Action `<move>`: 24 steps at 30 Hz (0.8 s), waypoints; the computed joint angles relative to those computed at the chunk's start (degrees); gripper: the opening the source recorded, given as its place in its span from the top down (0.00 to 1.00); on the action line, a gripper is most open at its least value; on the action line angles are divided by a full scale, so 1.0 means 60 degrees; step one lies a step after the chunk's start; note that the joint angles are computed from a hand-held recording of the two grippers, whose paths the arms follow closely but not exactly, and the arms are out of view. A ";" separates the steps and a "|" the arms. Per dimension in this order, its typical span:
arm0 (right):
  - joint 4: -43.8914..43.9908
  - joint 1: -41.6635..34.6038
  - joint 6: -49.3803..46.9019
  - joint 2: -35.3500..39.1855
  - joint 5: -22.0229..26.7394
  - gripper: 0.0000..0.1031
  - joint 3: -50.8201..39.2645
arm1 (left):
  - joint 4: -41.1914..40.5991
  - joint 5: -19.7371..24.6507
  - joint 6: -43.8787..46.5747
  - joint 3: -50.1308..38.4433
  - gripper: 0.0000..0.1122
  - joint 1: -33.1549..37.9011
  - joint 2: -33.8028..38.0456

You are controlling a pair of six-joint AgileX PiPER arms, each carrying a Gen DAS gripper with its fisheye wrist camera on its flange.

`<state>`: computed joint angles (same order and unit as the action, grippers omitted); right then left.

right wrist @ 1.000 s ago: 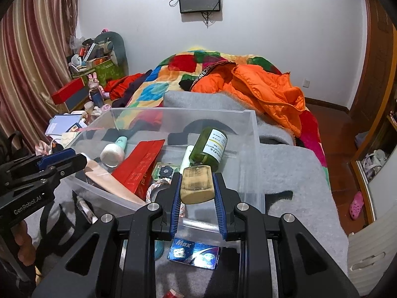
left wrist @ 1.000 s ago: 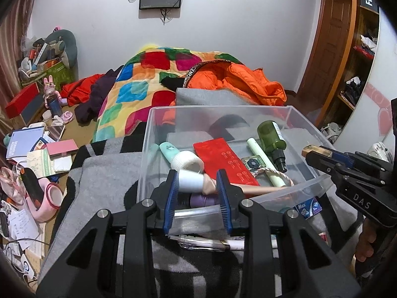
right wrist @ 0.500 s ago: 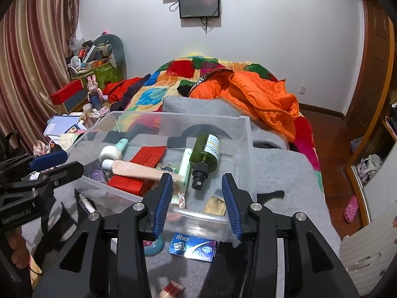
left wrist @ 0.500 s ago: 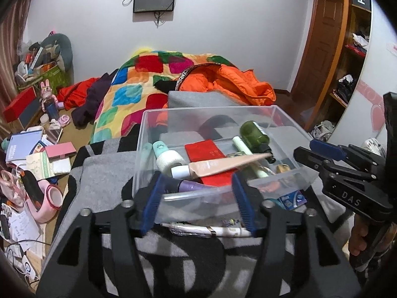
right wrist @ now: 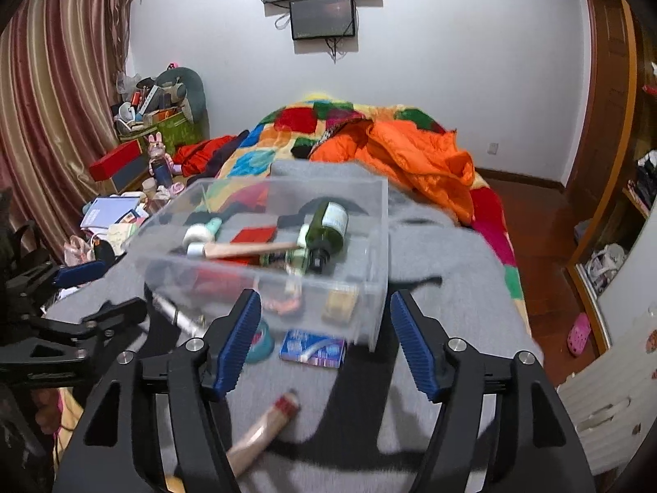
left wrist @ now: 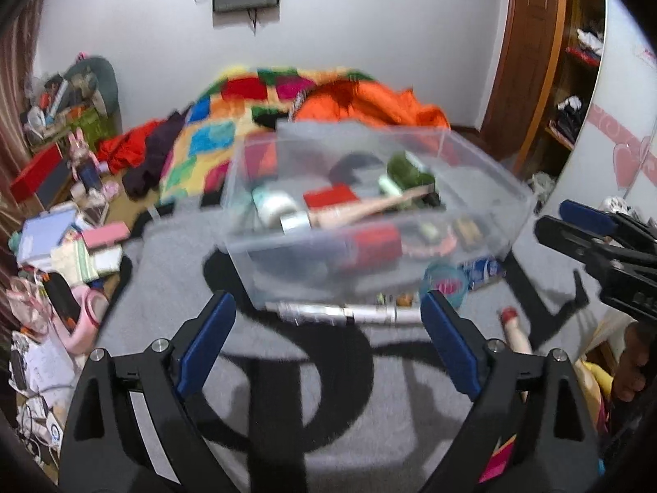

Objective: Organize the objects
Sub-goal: 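Grasp the white pen with the left tool while the right tool grasps the beige spray can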

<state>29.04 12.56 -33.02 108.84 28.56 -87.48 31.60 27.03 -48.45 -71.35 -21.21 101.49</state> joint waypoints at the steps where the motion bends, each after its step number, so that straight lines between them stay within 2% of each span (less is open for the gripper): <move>1: 0.0014 -0.0028 -0.0015 -0.0047 0.0045 0.39 0.0168 | -0.0604 0.0018 0.0481 -0.0084 0.18 0.0072 0.0168; 4: 0.0137 -0.0103 -0.0056 -0.0025 0.0318 0.39 0.0485 | -0.1474 -0.0055 0.1056 -0.0229 0.18 0.0156 0.0522; 8: 0.0241 -0.0097 -0.0036 0.0135 0.0748 0.39 0.0765 | -0.1810 0.0186 0.0994 -0.0740 0.18 0.0119 0.0968; 13: 0.0244 0.0104 -0.0131 0.0150 0.0738 0.39 0.1120 | -0.2766 0.0583 0.1018 -0.1818 0.18 0.0165 0.1700; 15: 0.0178 0.0227 -0.0241 0.0095 0.0646 0.38 0.1289 | -0.2466 0.0829 0.0619 -0.2194 0.17 0.0006 0.1999; 17: 0.0016 0.0352 -0.0250 0.0088 0.0532 0.37 0.1416 | -0.1141 0.1157 -0.0410 -0.2338 0.15 -0.0372 0.2197; 19: -0.0110 0.0376 -0.0243 0.0119 0.0490 0.37 0.1450 | -0.0494 0.1161 -0.0896 -0.2114 0.14 -0.0529 0.2100; 22: -0.0153 0.0338 -0.0334 0.0075 0.0342 0.37 0.1566 | -0.0610 0.1041 -0.0681 -0.1687 0.14 -0.0426 0.1915; 24: -0.0192 0.0328 -0.0346 0.0040 0.0313 0.37 0.1588 | -0.1144 0.0394 -0.0225 -0.1030 0.14 -0.0183 0.1586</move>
<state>27.89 14.53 -35.10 109.08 30.44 -77.95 24.74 29.39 -49.80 -77.53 -22.31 111.01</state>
